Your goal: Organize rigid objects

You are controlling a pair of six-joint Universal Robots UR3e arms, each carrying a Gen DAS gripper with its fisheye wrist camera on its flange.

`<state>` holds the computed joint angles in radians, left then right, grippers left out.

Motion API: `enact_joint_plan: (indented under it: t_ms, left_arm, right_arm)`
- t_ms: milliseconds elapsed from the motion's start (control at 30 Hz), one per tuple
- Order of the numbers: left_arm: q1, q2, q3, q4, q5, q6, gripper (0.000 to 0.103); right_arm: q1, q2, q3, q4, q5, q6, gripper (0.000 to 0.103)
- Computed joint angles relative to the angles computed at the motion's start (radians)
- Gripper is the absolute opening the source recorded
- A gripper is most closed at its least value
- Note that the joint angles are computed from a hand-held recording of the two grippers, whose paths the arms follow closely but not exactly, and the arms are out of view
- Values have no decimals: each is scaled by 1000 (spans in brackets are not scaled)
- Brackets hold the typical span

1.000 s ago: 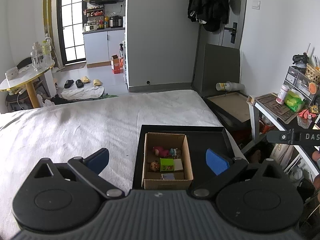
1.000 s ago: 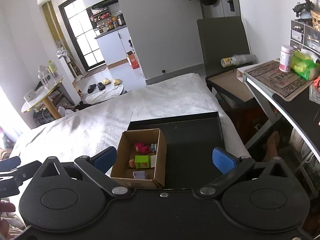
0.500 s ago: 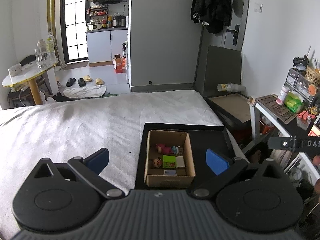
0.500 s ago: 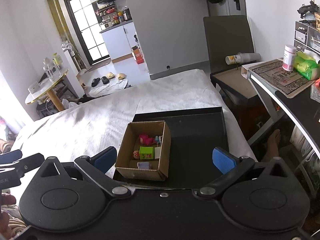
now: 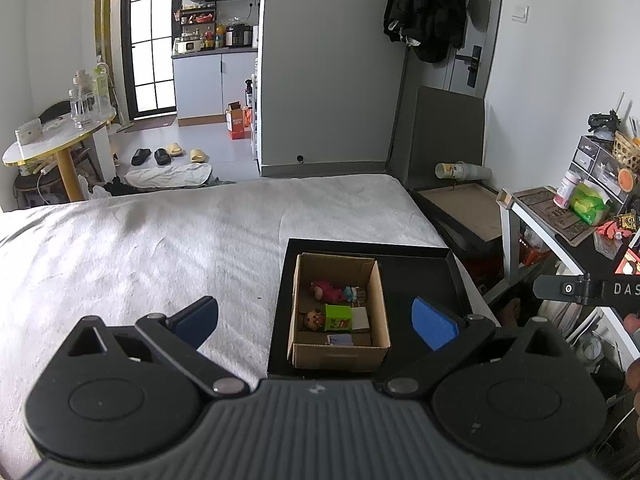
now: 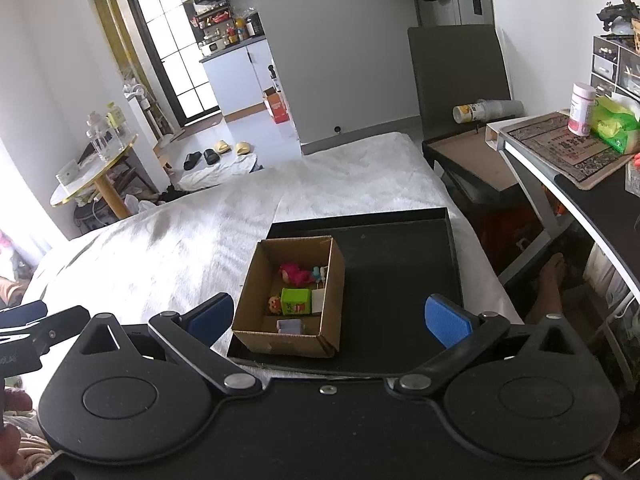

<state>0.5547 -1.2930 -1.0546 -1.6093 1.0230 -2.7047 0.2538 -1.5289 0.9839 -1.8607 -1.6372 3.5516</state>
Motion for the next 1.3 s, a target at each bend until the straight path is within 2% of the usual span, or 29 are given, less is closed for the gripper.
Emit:
enact_joint_plan:
  t_ms: [800, 1300]
  left_arm:
    - [30, 3, -7, -26, -25, 19, 102]
    - [3, 5, -27, 3, -11, 4, 102]
  right_arm:
    - [31, 42, -54, 39, -34, -8, 103]
    - [43, 47, -59, 50, -43, -9, 103]
